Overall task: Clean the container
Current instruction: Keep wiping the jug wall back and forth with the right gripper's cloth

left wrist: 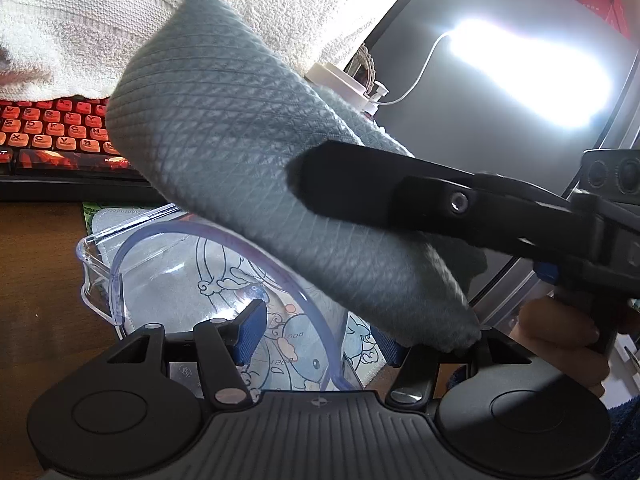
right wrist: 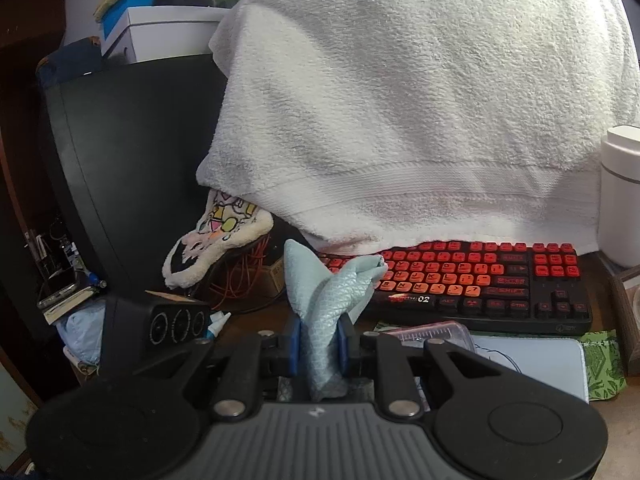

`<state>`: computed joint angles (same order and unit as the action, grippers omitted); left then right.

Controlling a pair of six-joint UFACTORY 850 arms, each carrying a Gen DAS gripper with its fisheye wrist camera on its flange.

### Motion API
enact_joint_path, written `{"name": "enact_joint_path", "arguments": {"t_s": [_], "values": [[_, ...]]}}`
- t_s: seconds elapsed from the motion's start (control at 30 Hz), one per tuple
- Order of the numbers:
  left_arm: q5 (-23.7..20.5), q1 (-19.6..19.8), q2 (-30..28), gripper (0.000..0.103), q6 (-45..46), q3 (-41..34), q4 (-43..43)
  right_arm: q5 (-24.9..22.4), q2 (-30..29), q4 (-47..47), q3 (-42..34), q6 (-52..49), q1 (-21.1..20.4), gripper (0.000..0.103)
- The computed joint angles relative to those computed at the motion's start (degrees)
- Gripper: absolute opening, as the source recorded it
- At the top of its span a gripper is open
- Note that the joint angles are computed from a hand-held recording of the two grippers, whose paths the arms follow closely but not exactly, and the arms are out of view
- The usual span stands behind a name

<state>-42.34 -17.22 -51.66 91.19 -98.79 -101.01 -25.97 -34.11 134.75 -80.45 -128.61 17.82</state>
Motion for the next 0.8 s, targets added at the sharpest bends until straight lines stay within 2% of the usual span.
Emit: {"name": "enact_joint_path", "arguments": {"t_s": [0.8], "values": [[-0.2, 0.3, -0.2, 0.057, 0.3, -0.1, 0.1, 0.8, -0.2, 1.3, -0.3, 0.7, -0.2, 0.017]]}}
